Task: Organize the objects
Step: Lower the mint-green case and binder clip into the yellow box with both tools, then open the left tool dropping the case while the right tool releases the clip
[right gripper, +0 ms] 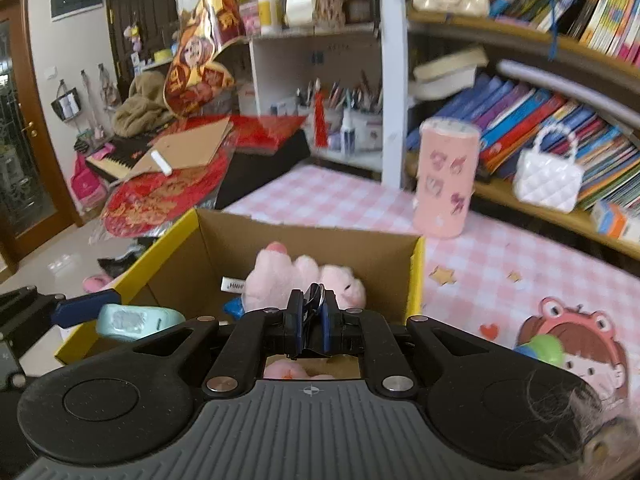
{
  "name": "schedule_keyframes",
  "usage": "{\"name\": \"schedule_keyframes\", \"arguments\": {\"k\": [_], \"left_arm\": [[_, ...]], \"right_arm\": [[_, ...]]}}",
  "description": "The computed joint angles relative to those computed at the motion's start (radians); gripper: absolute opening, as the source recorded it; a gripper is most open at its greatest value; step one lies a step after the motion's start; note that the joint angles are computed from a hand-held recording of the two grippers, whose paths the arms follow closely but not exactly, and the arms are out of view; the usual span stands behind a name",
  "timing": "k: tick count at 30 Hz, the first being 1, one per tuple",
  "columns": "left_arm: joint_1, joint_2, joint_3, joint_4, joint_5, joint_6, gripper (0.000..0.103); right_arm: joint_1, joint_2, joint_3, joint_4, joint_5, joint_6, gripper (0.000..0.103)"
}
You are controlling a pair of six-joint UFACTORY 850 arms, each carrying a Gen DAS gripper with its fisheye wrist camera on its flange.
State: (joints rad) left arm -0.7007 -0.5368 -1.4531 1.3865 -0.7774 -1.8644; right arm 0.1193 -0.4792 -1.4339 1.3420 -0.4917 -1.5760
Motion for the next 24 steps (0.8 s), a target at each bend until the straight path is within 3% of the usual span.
{"name": "schedule_keyframes", "arguments": {"k": [8,20,24], "left_arm": [[0.011,-0.036,-0.043,-0.112,0.024,0.101,0.070],[0.018,-0.044,-0.055,-0.164,0.022,0.106,0.071],[0.017,-0.035,-0.048,-0.161,0.022,0.092,0.071]], "right_arm": [[0.010,-0.090,-0.117,-0.266,-0.076,0.243,0.008],[0.018,-0.149,-0.196,-0.390,-0.135,0.392,0.009],[0.011,-0.135,-0.187,-0.357,-0.132,0.393,0.012]]}}
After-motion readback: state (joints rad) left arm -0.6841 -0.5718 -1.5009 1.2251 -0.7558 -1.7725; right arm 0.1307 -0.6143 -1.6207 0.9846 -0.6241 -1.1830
